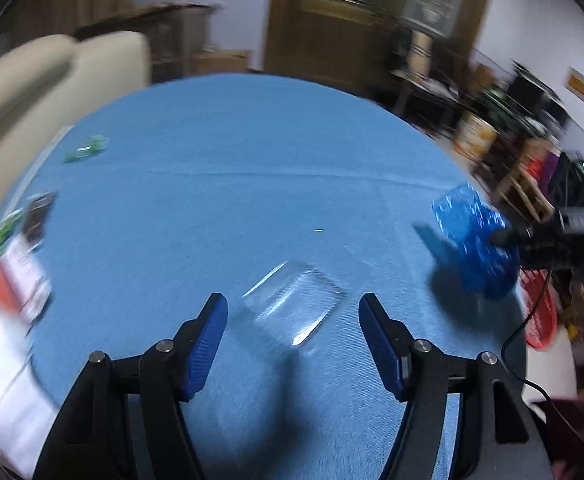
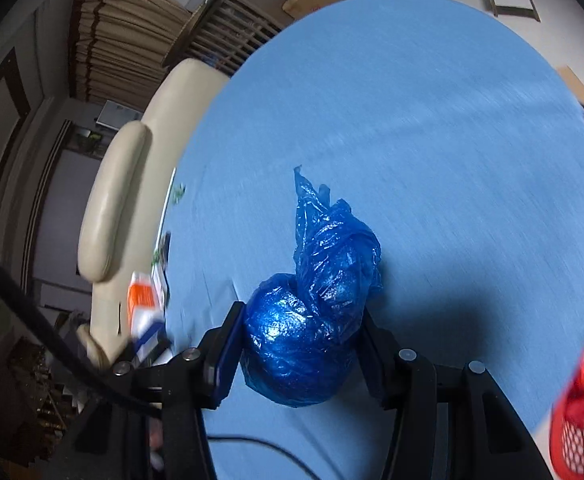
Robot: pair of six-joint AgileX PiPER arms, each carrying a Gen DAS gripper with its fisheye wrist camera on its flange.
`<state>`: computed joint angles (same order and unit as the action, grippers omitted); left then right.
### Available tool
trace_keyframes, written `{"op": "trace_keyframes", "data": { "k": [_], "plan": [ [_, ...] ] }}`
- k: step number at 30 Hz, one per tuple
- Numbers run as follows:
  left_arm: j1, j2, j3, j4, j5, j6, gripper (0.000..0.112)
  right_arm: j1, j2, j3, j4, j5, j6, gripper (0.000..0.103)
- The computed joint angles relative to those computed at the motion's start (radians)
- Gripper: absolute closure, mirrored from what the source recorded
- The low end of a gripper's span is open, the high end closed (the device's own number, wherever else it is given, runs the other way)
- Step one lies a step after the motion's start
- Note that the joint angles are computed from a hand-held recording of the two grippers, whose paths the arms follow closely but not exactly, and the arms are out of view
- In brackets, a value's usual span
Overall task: Collect trash
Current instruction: 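Grasp the clear plastic tray with the left tool while the right tool holds the blue bag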
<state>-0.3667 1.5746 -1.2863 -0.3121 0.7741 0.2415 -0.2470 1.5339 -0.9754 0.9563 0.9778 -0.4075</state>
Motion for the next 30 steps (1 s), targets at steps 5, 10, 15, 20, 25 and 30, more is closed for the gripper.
{"op": "trace_keyframes", "data": {
  "k": [5, 10, 15, 20, 25, 30],
  "plan": [
    [0.057, 0.150, -0.155, -0.137, 0.138, 0.184, 0.033, -0.097, -0.092, 0.185, 0.042, 0.031, -0.078, 0.048],
    [0.069, 0.228, -0.229, -0.142, 0.203, 0.168, 0.033, -0.112, -0.126, 0.214, 0.042, 0.036, -0.091, 0.048],
    [0.066, 0.143, -0.146, -0.132, 0.137, 0.167, 0.033, -0.033, -0.116, 0.197, 0.061, -0.002, -0.089, 0.048],
    [0.032, 0.107, -0.131, 0.002, 0.104, 0.093, 0.033, 0.025, -0.101, 0.203, 0.083, -0.038, -0.103, 0.048],
    [0.083, 0.108, -0.161, 0.019, 0.097, -0.013, 0.033, 0.059, -0.093, 0.212, 0.099, -0.075, -0.118, 0.048],
    [0.056, 0.204, -0.273, 0.068, 0.144, -0.231, 0.033, 0.019, -0.101, 0.234, 0.112, -0.043, -0.162, 0.048]
  ]
}}
